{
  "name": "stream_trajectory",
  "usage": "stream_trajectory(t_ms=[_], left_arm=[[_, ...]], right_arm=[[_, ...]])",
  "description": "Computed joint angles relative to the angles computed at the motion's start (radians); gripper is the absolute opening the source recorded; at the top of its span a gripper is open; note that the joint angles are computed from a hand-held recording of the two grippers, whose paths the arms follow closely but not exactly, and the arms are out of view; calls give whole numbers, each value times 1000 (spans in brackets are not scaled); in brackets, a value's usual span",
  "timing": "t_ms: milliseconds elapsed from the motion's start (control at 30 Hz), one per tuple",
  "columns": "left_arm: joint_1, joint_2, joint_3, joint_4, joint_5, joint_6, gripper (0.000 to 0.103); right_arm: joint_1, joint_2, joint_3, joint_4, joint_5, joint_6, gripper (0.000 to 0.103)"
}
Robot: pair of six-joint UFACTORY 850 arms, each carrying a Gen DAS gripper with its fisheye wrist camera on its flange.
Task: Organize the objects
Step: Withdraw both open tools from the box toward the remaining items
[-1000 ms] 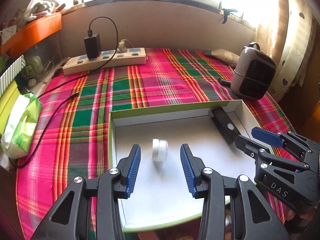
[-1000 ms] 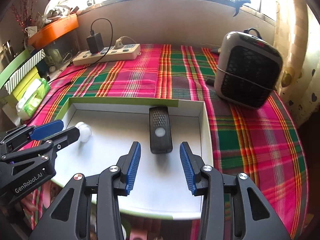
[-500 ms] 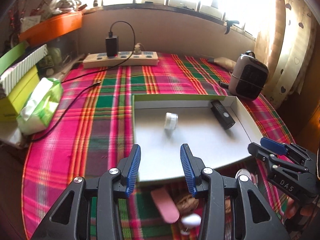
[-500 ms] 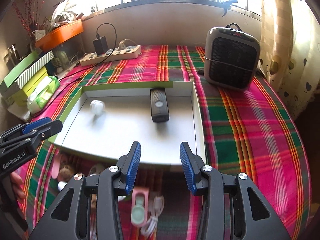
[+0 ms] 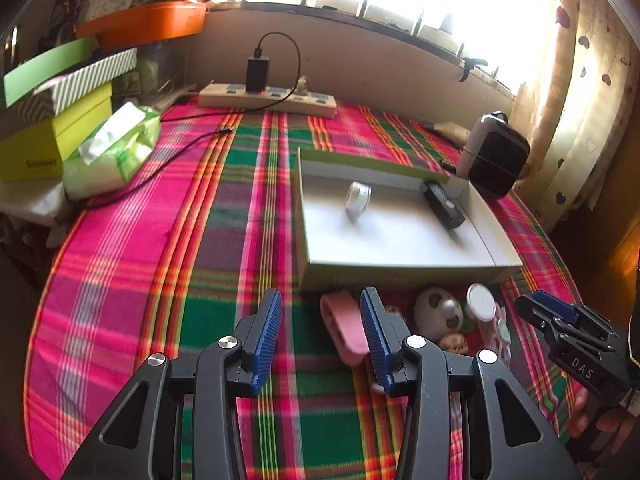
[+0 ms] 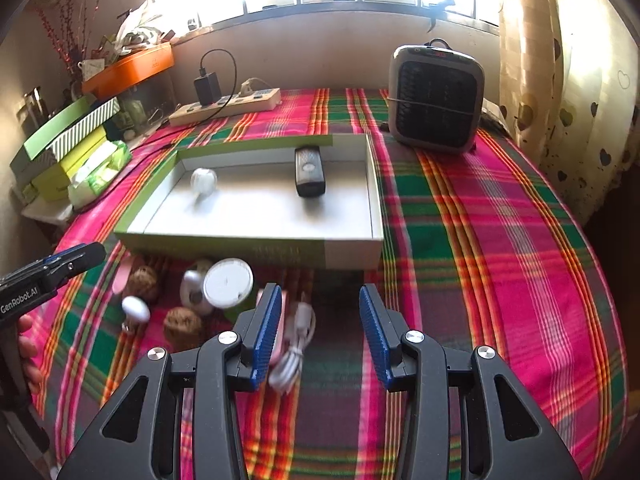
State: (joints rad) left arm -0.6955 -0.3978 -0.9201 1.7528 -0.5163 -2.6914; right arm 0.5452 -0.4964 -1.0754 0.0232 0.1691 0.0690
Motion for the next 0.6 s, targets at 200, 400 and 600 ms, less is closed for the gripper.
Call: stream_trajectory(t_ms=[200,400,600], left_arm=[[-21,2,19,31,8,-37,40],[-34,4,40,70,10,-89,40],[-37,1,50,106,21,-138,40]], right_arm=[[-7,10,44,-142,26,156,42],[-7,21,70,-157,45,157,42],[1,27,80,-122,50,113,42]])
